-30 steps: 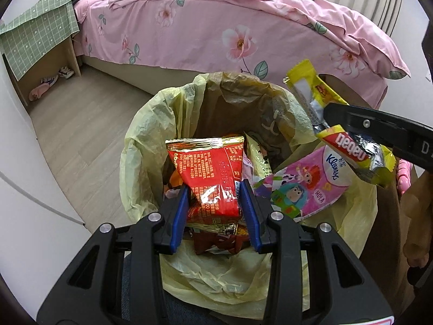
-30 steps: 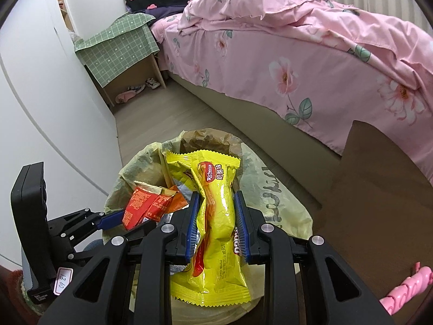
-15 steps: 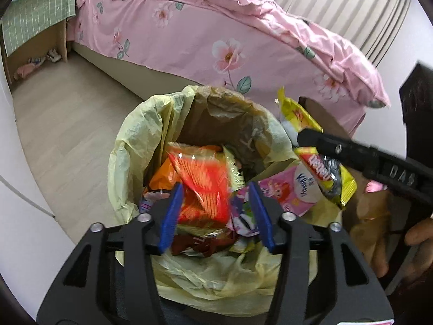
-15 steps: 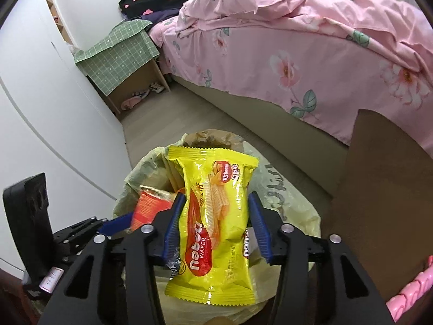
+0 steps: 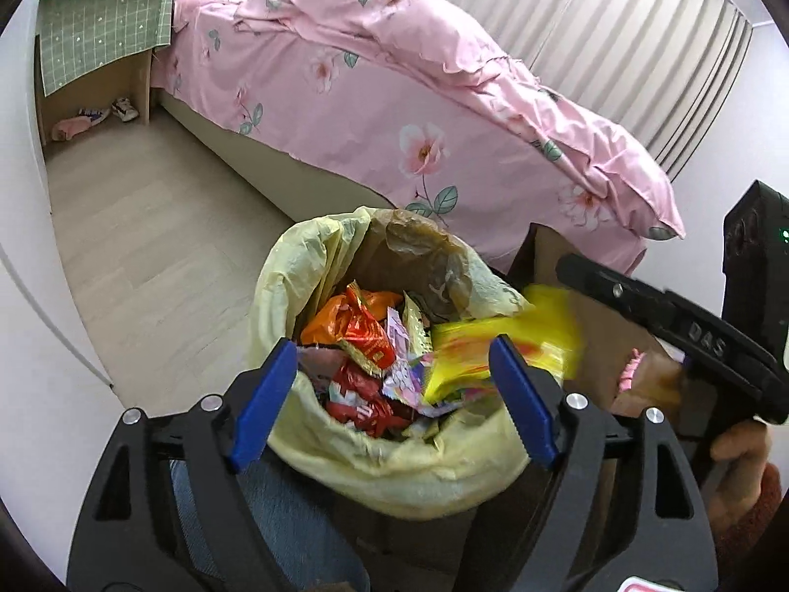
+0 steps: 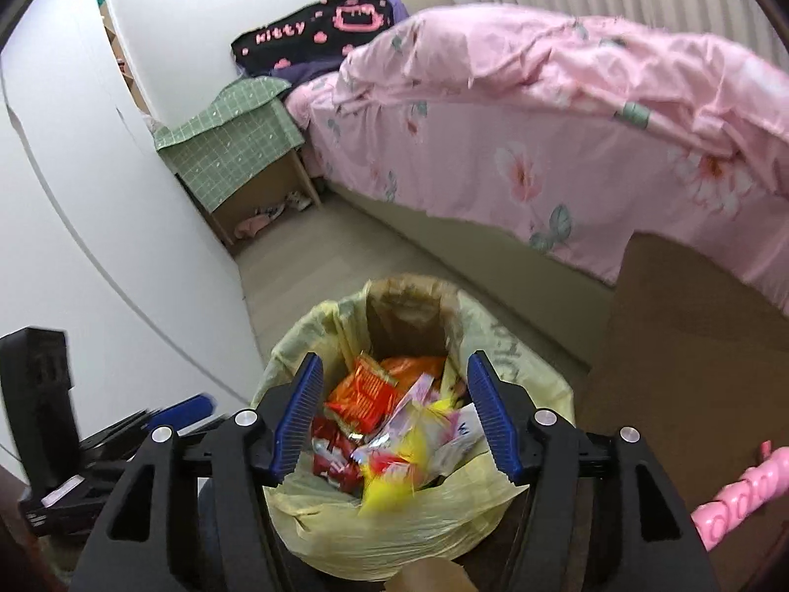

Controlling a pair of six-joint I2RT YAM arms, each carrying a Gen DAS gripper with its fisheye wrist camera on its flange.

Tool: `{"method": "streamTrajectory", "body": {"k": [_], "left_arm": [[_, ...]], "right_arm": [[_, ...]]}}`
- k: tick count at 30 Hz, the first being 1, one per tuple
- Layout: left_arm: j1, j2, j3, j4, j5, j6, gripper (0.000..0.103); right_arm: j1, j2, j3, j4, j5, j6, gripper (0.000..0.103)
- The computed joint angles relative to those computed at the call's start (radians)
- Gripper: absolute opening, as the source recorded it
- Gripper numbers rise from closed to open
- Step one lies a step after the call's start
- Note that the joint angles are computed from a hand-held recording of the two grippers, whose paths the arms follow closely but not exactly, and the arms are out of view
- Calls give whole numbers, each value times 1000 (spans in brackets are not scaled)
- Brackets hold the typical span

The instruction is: Collect trash

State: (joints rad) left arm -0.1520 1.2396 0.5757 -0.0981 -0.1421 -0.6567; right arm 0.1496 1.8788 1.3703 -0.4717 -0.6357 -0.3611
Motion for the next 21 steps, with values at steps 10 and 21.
{"method": "streamTrajectory", "body": {"k": [10, 21], "left_arm": [[-312, -160, 71, -209, -232, 5, 77], [-729, -145, 229, -561, -533, -166, 77]], "right_arm": [[-208, -563, -423, 74, 86, -102, 57], [-619, -902, -584, -302, -30, -311, 57]]}}
